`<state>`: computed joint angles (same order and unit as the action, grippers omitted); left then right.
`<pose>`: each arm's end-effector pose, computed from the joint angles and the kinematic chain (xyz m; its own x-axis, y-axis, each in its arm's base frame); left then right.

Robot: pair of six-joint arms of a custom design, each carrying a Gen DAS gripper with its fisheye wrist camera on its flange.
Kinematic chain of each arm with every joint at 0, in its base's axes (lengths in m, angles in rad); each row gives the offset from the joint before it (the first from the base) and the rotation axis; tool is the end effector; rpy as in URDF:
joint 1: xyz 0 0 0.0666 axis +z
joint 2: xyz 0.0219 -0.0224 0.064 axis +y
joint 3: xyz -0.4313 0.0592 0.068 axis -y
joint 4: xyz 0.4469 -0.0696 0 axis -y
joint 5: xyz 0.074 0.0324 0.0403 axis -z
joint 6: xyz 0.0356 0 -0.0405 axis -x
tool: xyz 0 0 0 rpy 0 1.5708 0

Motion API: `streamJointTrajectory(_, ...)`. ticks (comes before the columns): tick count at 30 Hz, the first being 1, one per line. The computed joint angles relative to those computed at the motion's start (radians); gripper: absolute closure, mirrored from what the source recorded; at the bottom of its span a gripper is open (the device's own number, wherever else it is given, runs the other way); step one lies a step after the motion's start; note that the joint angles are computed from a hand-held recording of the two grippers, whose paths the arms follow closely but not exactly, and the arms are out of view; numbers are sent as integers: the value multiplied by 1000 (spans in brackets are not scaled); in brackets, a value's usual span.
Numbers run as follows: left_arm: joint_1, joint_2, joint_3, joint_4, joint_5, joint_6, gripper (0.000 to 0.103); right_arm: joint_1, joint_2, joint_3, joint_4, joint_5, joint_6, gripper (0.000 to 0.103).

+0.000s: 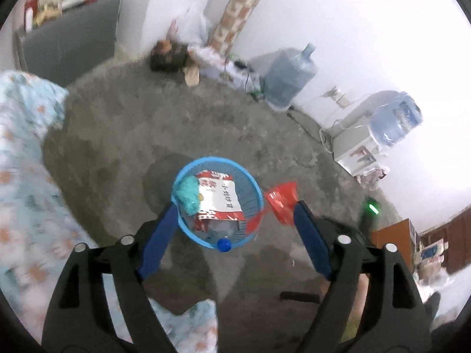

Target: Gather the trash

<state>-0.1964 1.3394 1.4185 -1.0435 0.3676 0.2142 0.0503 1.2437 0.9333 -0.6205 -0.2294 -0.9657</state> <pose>0.4835 -0.1097 0.5131 -0.8689 -0.0294 -0.4941 0.2029 0.8894 -0.4097 0.4370 0.0297 0.3371 -0.6075 0.7713 -0.1896 0.5539 0.5825 0.5949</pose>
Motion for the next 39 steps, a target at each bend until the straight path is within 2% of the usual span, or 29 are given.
streamJointTrajectory(2,26,-77,-36,-7,-11,-21,23,12,64,26,5,43,-4,95)
streamJointTrajectory(3,38,-109,-51,-15,-13,-26,22,14,107,38,11,33,4,91)
streamJointTrajectory(4,53,-142,-67,-24,-13,-31,21,14,154,54,-1,14,9,80)
streamJointTrajectory(6,90,-216,-107,-46,-21,-40,20,20,202,68,-44,9,7,67)
streamJointTrajectory(7,108,-249,-123,-57,-26,-44,20,20,205,66,-53,11,4,67)
streamJointTrajectory(9,150,-322,-162,-75,-36,-47,20,24,184,39,-32,13,-19,66)
streamJointTrajectory(11,192,-382,-193,-85,-43,-50,20,33,149,10,-16,23,-28,59)
streamJointTrajectory(13,235,-447,-228,-92,-67,-36,20,43,119,-6,-21,32,-17,58)
streamJointTrajectory(17,316,-540,-275,-98,-41,-17,20,65,35,-33,-41,44,9,58)
streamJointTrajectory(24,404,-637,-301,-103,-13,-8,20,132,-129,-40,-86,71,54,58)
streamJointTrajectory(29,456,-707,-306,-97,-36,-12,16,283,-221,28,-129,146,136,55)
streamJointTrajectory(32,507,-742,-299,-103,-54,-7,12,412,-252,91,-127,223,227,43)
streamJointTrajectory(37,567,-798,-278,-126,-140,10,9,594,-250,198,-128,317,375,23)
streamJointTrajectory(39,586,-824,-273,-133,-187,16,9,671,-249,235,-124,357,436,18)
